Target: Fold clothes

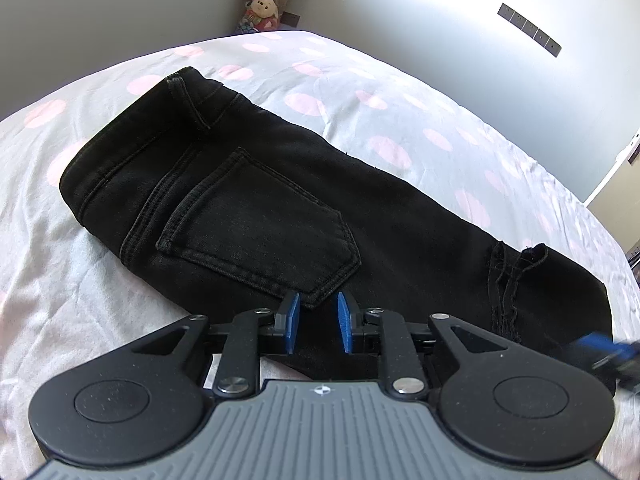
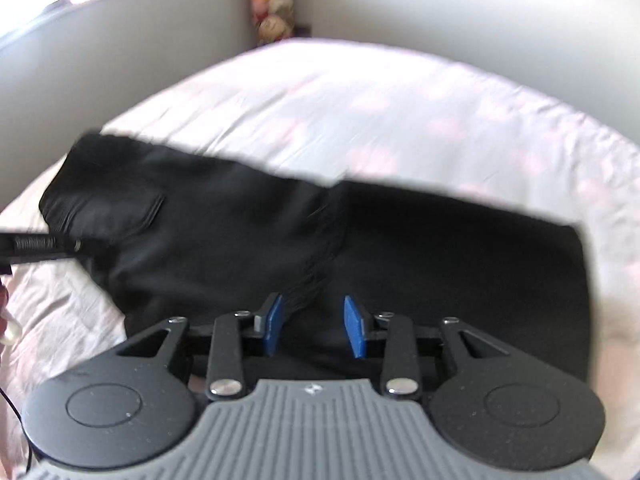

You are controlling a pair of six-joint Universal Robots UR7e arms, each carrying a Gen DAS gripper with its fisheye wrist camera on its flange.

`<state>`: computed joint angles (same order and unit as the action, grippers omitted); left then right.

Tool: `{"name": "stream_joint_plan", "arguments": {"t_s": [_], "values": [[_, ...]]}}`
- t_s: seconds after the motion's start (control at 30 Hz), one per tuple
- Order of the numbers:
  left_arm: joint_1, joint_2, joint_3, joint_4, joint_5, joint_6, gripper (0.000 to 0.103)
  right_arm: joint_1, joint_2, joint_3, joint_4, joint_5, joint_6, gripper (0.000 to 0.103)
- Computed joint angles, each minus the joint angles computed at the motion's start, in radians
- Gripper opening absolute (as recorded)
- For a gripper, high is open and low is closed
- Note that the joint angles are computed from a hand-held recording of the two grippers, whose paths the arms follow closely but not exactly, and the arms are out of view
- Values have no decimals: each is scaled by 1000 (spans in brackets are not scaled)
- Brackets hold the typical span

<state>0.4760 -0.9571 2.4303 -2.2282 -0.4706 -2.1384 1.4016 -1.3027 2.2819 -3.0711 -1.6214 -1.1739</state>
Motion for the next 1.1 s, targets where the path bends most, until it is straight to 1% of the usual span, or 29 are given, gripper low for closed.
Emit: {"name": "stream_joint_plan", "arguments": {"t_s": [0.07, 0.1, 0.13, 0.17, 0.23, 0.27, 0.37, 0.43, 0.5, 0.6, 0.67, 0.77, 0.9, 0.93, 1.03, 1.1], "values": [[4, 5, -11, 18, -8, 5, 24, -15, -21, -46, -3, 21, 12, 36], [7, 8, -17, 28, -12, 8, 24, -21, -14, -82, -12, 18, 31, 34], [11, 11, -24, 39, -17, 11, 24, -26, -4, -119, -21, 13, 51, 30], [14, 14, -31, 50, -22, 13, 24, -30, 11, -160, -25, 6, 76, 22], [22, 21, -43, 66, -28, 16, 24, -31, 57, -248, -30, -7, 130, 21], [25, 25, -51, 77, -30, 18, 24, -33, 77, -290, -9, 0, 155, 21], [39, 38, -73, 107, -37, 34, 24, -38, 133, -369, 45, 28, 186, 22], [46, 46, -85, 122, -39, 42, 24, -39, 182, -399, 40, 18, 198, 22], [53, 51, -90, 123, -39, 49, 24, -41, 235, -426, 30, -26, 225, 21], [66, 62, -97, 114, -34, 69, 24, -55, 312, -454, -29, -63, 230, 21], [76, 70, -102, 109, -32, 85, 24, -67, 341, -474, -29, -65, 237, 21], [79, 73, -108, 119, -33, 87, 24, -71, 363, -481, -52, -65, 210, 21], [68, 65, -97, 124, -38, 73, 24, -38, 352, -480, -47, -124, 236, 21], [63, 61, -94, 130, -40, 62, 24, -36, 335, -465, -50, -111, 242, 22], [55, 54, -89, 141, -43, 39, 24, -58, 245, -375, -39, -18, 227, 23], [52, 53, -87, 135, -40, 40, 24, -81, 167, -303, 1, 32, 221, 23]]}}
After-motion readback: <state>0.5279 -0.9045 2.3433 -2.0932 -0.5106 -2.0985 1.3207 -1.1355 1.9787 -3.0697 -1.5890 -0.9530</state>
